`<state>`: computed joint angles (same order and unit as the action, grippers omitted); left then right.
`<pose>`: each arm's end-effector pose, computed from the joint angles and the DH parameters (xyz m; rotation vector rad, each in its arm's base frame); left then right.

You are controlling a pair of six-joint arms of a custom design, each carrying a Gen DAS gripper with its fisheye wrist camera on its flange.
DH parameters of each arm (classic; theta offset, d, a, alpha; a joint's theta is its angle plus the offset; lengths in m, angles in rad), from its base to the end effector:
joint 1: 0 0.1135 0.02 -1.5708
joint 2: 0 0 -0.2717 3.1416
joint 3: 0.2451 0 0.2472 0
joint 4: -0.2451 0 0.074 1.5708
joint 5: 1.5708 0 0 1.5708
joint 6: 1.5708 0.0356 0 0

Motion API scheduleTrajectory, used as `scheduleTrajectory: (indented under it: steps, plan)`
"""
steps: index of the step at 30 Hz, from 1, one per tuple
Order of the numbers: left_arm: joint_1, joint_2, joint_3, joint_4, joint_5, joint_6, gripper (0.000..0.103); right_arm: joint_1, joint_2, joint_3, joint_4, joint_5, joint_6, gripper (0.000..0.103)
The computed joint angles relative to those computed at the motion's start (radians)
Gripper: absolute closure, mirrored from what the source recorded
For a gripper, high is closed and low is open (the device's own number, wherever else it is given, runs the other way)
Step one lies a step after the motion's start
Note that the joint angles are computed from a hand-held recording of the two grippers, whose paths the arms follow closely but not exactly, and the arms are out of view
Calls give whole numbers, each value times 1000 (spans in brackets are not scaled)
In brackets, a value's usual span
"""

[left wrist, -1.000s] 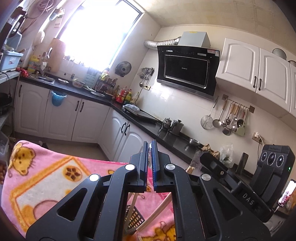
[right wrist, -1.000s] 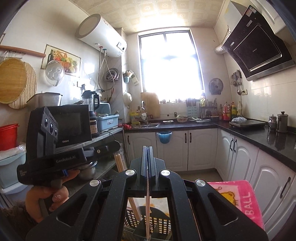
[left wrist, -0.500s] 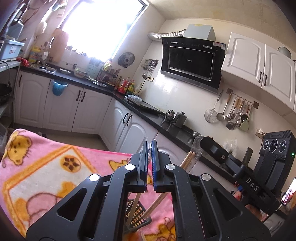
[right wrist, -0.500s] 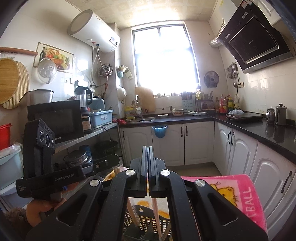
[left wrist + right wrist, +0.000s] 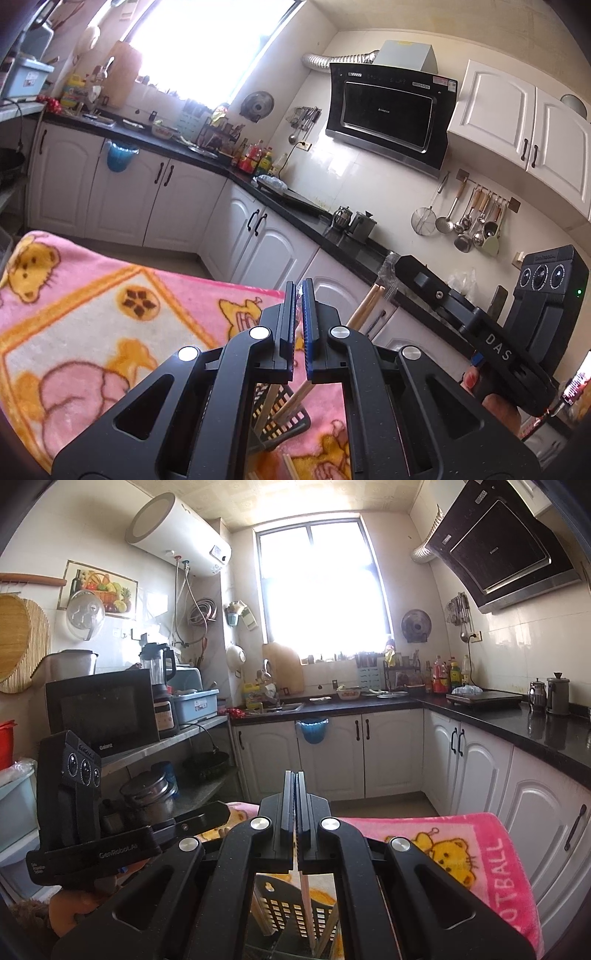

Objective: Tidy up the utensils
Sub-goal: 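Lift the held chopsticks with both grippers and carry them over the caddy, then lower the chopsticks into the caddy and open both grippers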

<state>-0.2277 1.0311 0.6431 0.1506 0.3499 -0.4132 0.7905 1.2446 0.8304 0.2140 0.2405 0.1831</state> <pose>0.2208 -0.0637 0.2861 0.0846 1.8594 -0.7662 0.2051 0.1952 0.3077 -0.3651 1.7538 0.4914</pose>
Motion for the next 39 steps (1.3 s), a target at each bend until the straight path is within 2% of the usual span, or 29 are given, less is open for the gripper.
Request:
scheduleTrajectory:
  steps: [12, 19, 26, 29, 31, 33, 39]
  plan:
    - [-17, 13, -81, 59, 7, -20, 101, -4, 2, -81, 20, 13, 41, 102]
    - [-30, -2, -99, 42, -12, -19, 101, 5, 1, -109, 8, 35, 69, 102]
    - [-36, -37, -96, -43, -71, 0, 101, 8, -14, -131, -49, 63, 100, 101]
    - [-27, -61, -103, -66, -75, 6, 94, 10, -25, -150, -55, 64, 114, 98]
    - [-33, -82, -103, -98, -103, 17, 85, 16, -33, -161, -56, 75, 121, 87]
    - [-41, -98, -96, -137, -130, 25, 83, 17, -41, -172, -55, 76, 122, 84]
    - [-52, -172, -108, -206, -180, 37, 63, 32, -72, -199, -71, 91, 134, 71]
